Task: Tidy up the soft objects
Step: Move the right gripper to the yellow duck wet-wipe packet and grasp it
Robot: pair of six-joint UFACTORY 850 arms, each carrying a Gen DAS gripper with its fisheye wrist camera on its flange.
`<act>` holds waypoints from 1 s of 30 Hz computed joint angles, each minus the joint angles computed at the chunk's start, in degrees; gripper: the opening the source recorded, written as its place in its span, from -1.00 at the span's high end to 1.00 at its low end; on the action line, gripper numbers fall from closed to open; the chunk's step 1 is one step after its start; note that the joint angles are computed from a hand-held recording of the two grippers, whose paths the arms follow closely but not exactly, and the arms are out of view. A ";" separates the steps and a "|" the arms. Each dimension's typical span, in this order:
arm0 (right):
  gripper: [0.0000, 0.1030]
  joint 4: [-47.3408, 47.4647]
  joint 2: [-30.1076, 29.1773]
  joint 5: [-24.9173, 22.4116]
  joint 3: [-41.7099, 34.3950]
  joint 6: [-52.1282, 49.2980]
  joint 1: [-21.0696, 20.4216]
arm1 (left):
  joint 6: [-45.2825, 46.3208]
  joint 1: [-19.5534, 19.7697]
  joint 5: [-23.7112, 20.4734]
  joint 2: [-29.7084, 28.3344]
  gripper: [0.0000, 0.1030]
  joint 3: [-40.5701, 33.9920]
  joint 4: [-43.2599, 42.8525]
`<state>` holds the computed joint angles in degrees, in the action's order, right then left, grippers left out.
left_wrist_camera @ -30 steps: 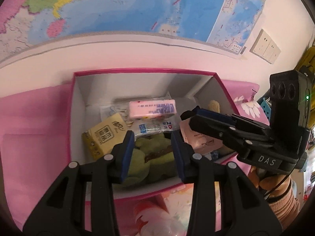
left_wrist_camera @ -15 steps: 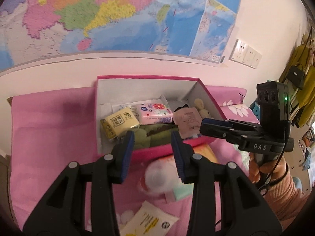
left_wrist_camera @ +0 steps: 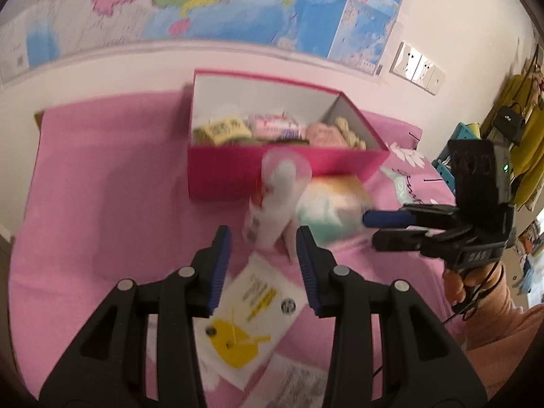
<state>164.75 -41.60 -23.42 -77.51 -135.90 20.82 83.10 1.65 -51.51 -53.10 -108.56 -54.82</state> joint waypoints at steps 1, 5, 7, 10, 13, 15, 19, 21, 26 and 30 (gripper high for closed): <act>0.13 -1.40 -0.53 0.42 -0.40 1.46 0.23 | -0.15 0.17 0.18 0.11 0.20 0.58 0.21; 0.13 -10.26 -3.74 2.91 -3.52 10.37 1.01 | -1.99 0.96 1.91 0.56 0.20 3.36 2.30; 0.13 -15.40 -5.61 4.09 -5.62 15.55 1.31 | -3.76 1.42 2.27 0.29 0.19 3.92 3.64; 0.13 -21.49 -8.55 6.37 -9.52 21.64 1.81 | -6.20 2.11 3.84 0.24 0.19 5.60 5.58; 0.13 -24.33 -11.02 9.13 -13.20 24.44 2.34 | -8.86 2.64 4.33 -0.28 0.19 5.91 7.96; 0.13 -29.29 -12.89 10.28 -16.00 29.85 2.43 | -9.79 3.34 2.63 -1.04 0.19 5.04 8.70; 0.13 -27.44 -14.27 11.50 -18.26 27.74 2.64 | -10.09 3.79 1.98 -1.30 0.01 4.95 10.18; 0.13 -28.85 -14.83 11.51 -19.22 29.36 2.51 | -10.16 3.66 1.11 -1.65 0.01 4.84 11.66; 0.11 -29.97 -15.35 11.69 -19.97 30.14 2.72 | -9.78 3.52 -0.49 -1.98 0.00 4.98 12.03; 0.11 -31.33 -15.49 11.17 -20.13 31.68 2.60 | -10.07 3.15 -0.77 -2.31 -0.03 4.42 12.16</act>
<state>133.42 -57.09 -12.25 -97.65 -104.22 23.42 73.03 4.79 -52.28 -55.40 -104.14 -42.65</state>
